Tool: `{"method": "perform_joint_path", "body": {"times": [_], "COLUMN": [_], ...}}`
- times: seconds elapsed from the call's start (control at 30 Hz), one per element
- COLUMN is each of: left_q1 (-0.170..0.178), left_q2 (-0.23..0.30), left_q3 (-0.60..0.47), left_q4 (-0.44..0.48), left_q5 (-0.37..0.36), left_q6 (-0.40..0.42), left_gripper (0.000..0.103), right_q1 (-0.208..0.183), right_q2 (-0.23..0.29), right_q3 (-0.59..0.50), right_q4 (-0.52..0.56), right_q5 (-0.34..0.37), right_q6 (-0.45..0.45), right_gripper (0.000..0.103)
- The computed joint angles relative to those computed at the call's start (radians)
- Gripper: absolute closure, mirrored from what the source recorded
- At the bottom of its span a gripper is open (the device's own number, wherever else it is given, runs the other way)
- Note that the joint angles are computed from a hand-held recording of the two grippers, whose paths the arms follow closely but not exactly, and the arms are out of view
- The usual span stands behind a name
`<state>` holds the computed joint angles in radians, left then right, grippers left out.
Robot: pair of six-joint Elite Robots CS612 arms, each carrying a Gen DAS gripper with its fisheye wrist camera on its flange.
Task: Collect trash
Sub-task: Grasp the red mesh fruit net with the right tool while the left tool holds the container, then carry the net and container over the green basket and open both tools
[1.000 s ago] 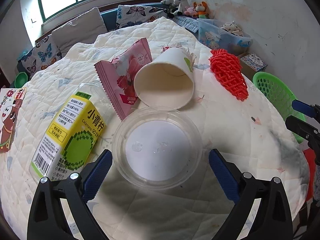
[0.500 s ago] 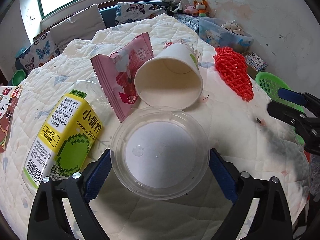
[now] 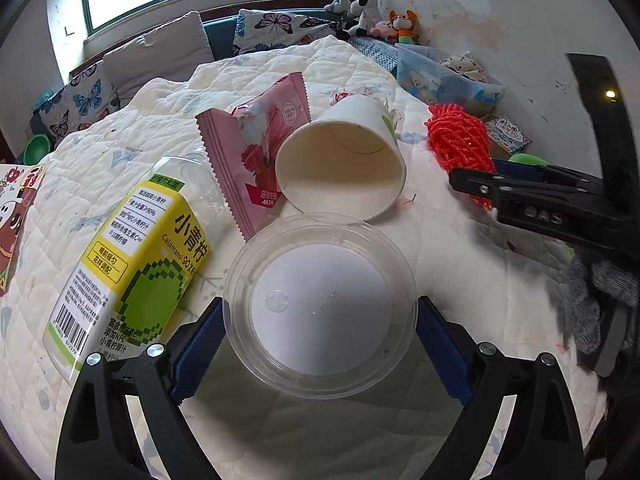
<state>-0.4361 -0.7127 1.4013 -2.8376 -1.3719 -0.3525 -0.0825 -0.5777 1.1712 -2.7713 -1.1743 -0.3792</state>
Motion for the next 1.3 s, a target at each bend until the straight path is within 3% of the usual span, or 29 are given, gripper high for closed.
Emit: {"method": "perform_joint_path", "body": {"times": [0.23, 0.33, 0.73, 1.3], "left_q1": [0.001, -0.003, -0.027, -0.090], "left_q2": [-0.013, -0.018, -0.048, -0.012], "left_q3": [0.020, 0.026, 0.053, -0.054], "left_q4": [-0.021, -0.033, -0.104, -0.092], "left_q5": [-0.004, -0.002, -0.009, -0.056], "left_q6": [-0.010, -0.008, 0.012, 0.098], "left_gripper": [0.014, 0.014, 0.014, 0.014], "right_q1": [-0.005, -0.012, -0.070, -0.178], "right_q2": [0.000, -0.013, -0.099, -0.158], "right_q3": [0.004, 0.025, 0.181, 0.318], "right_q4": [-0.001, -0.011, -0.118, -0.238], "right_q5": [0.006, 0.023, 0.102, 0.028], "right_q6": [0.007, 0.004, 0.048, 0.140], "right_gripper": [0.068, 0.073, 0.074, 0.072]}}
